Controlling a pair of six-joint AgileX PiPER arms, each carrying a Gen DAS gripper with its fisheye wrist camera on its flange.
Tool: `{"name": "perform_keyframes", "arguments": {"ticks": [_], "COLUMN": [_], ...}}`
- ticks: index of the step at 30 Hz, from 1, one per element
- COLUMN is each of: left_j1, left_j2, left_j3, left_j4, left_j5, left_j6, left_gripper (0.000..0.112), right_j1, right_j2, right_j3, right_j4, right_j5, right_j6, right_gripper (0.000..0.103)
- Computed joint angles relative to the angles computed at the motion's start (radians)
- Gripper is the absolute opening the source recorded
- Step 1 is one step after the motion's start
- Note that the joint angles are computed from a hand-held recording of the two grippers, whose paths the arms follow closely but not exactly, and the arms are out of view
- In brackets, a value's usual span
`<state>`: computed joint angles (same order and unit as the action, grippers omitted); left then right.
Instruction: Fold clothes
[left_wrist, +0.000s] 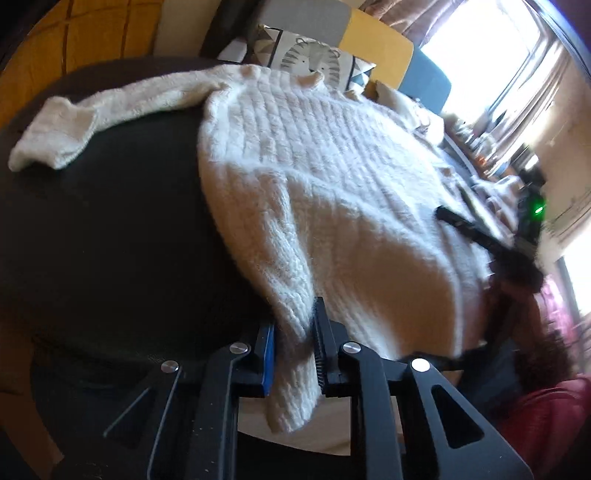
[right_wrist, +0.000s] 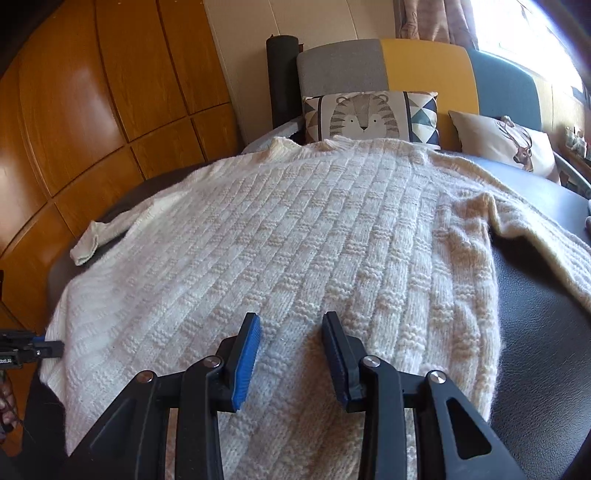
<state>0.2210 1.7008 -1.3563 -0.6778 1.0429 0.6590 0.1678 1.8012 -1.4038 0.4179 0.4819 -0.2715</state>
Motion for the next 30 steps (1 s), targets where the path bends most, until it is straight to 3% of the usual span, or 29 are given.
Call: {"name": "perform_keyframes", "arguments": {"ticks": [4, 13, 15, 18, 22, 25, 30], "left_j1": [0.040, 0.117, 0.146, 0.162, 0.009, -0.158, -0.345], "left_j2": [0.001, 0.038, 0.041, 0.018, 0.032, 0.115, 0.239], "left_j3": [-0.060, -0.088, -0.076, -0.067, -0.172, -0.294, -0.409], "left_j4": [0.020, 0.109, 0.046, -0.088, -0.099, 0.019, 0.297], "left_j5": [0.060, 0.090, 0.109, 0.112, 0.042, 0.006, -0.100], "left_j6": [-0.013, -0.056, -0.036, 0.011, 0.000, -0.029, -0.156], "left_gripper": [0.016, 0.009, 0.009, 0.009, 0.012, 0.014, 0.014], "right_j1": [0.027, 0.064, 0.063, 0.030, 0.043, 0.056, 0.022], "right_j2": [0.004, 0.017, 0.016, 0.007, -0.009, -0.016, -0.022], "right_j3": [-0.016, -0.062, -0.069, -0.046, -0.004, 0.014, 0.036], "right_j4": [-0.117, -0.312, -0.319, -0.203, -0.228, -0.270, -0.111], "right_j5": [0.005, 0.062, 0.078, 0.061, 0.003, -0.024, -0.039], "right_j6": [0.080, 0.160, 0.163, 0.098, 0.120, 0.148, 0.013], "right_gripper": [0.035, 0.035, 0.035, 0.035, 0.036, 0.036, 0.036]}}
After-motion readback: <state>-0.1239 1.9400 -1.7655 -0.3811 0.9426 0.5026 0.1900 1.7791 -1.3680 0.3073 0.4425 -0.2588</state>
